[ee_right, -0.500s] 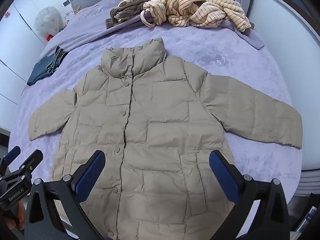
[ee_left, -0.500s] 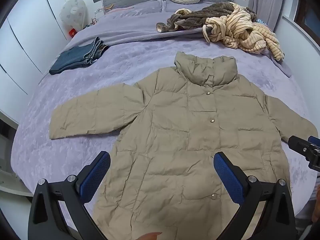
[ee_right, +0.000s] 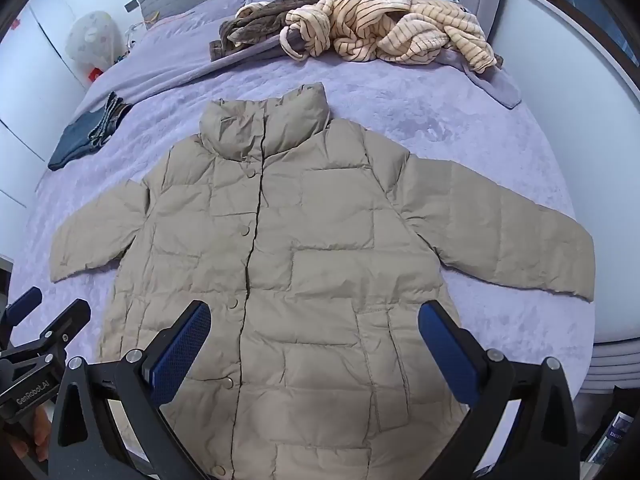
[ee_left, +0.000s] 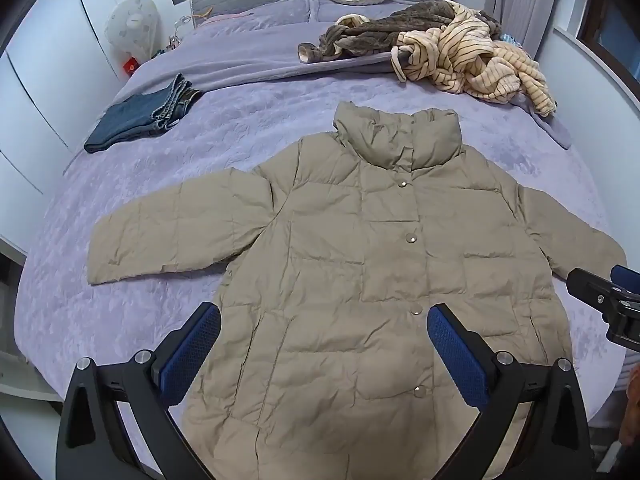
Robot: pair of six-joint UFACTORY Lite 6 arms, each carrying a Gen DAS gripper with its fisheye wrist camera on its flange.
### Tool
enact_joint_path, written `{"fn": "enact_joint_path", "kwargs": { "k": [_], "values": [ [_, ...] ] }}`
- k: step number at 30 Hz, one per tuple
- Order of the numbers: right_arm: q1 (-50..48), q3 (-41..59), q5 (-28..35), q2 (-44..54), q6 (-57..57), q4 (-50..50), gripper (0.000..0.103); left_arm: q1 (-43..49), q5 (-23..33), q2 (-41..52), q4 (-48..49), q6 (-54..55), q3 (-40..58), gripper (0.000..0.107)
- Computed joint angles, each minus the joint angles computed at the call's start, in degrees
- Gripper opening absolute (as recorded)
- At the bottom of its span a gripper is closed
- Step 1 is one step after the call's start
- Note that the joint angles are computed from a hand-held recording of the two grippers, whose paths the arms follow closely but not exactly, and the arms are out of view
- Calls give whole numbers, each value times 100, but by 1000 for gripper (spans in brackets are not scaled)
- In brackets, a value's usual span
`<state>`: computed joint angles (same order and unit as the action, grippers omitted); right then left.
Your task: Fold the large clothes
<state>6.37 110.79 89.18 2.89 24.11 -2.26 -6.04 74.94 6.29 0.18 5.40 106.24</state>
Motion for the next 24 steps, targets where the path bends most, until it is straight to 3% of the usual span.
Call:
{"fn": "enact_joint_path", "kwargs": {
  "k": [24],
  "values": [
    [116, -18, -4, 23, 88, -79, 103, 144, -135, -56, 43, -58, -267, 103]
  ]
}}
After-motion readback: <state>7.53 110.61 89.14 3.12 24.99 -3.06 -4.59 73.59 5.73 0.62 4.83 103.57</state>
